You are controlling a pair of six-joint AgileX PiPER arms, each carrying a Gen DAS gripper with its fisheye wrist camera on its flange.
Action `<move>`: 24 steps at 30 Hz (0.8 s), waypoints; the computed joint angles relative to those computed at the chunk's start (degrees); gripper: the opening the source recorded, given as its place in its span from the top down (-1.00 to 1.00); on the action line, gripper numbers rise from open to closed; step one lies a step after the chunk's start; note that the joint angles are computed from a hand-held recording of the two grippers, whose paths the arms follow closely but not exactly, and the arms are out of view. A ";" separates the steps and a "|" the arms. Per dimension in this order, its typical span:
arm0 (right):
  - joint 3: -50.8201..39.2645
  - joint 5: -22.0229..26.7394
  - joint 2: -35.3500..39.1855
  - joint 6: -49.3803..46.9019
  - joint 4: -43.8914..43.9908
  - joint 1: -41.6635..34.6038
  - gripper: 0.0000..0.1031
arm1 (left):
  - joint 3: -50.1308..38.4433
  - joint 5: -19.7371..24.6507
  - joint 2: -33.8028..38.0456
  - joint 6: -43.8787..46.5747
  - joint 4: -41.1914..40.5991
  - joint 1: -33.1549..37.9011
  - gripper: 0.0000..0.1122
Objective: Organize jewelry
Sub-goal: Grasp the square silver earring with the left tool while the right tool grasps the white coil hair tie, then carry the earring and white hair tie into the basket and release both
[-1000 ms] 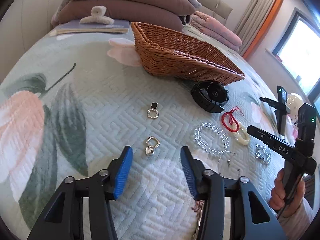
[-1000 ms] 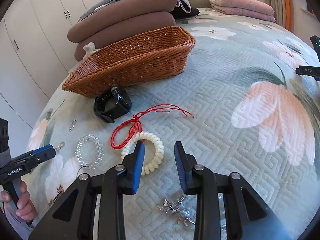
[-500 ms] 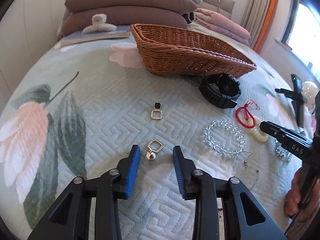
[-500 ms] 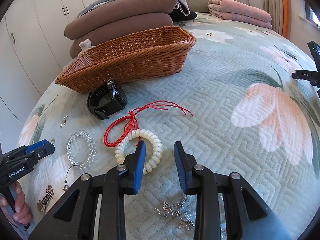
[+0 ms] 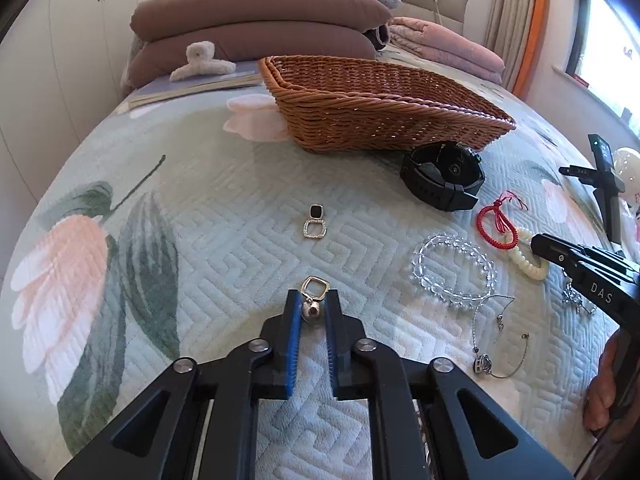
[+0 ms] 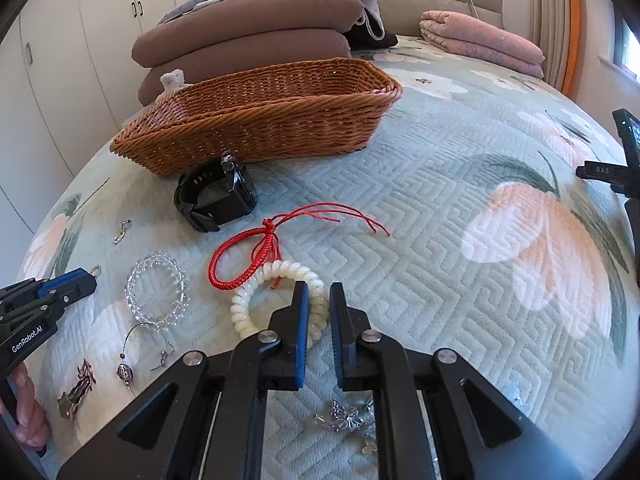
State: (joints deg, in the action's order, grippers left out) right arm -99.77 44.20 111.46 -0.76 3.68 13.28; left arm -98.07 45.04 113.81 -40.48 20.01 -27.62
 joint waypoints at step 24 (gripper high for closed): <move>-0.08 0.18 -4.00 -3.42 4.90 -2.89 0.78 | 1.66 -4.79 -3.89 -0.41 0.18 -0.44 0.82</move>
